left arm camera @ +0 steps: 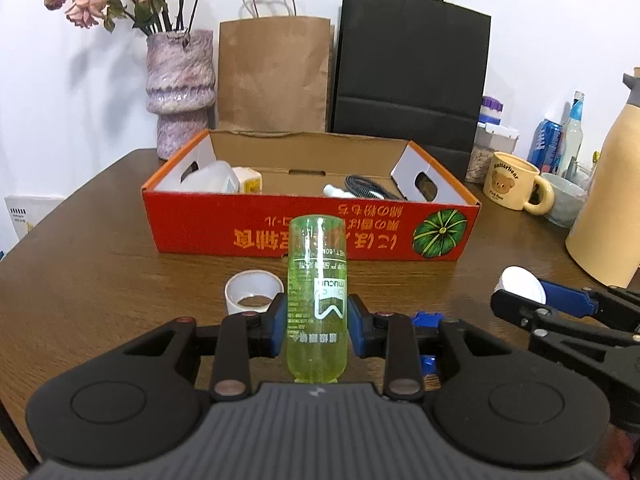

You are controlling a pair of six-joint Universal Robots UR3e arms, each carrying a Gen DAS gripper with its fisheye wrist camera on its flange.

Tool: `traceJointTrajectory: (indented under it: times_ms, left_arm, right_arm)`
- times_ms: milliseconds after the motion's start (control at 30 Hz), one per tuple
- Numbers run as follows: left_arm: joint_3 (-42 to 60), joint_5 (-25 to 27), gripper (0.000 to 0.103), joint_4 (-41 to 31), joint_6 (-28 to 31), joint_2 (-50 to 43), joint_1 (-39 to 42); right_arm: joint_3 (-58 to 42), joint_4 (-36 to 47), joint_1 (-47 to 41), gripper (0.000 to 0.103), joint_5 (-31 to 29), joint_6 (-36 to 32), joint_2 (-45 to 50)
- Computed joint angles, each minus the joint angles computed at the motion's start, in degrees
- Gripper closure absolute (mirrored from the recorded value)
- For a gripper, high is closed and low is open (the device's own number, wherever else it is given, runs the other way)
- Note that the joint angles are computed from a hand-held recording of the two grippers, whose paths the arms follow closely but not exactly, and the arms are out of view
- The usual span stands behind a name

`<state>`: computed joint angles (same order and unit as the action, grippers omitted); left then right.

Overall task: Organize rigid objects
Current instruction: 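Carry the green bottle and white cap over the red box with both grippers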

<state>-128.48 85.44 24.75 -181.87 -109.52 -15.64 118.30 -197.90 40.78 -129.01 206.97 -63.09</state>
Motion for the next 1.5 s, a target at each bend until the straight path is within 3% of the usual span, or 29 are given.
traceJointTrajectory:
  times_ms: [433, 833, 1500]
  left_arm:
    - [-1.8, -5.6, 0.071, -0.5, 2.4, 4.5, 4.6]
    - [3.9, -8.1, 0.071, -3.4, 2.5, 5.3, 7.1]
    - [22.7, -5.6, 0.071, -9.9, -0.8, -4.1, 6.0]
  right_arm:
    - [-8.5, 3.1, 2.3, 0.064, -2.8, -0.8, 2.4]
    - [-20.2, 6.5, 1.5, 0.064, -3.3, -3.6, 6.9]
    - [-34.3, 9.7, -5.6, 0.064, 1.4, -7.3, 13.4]
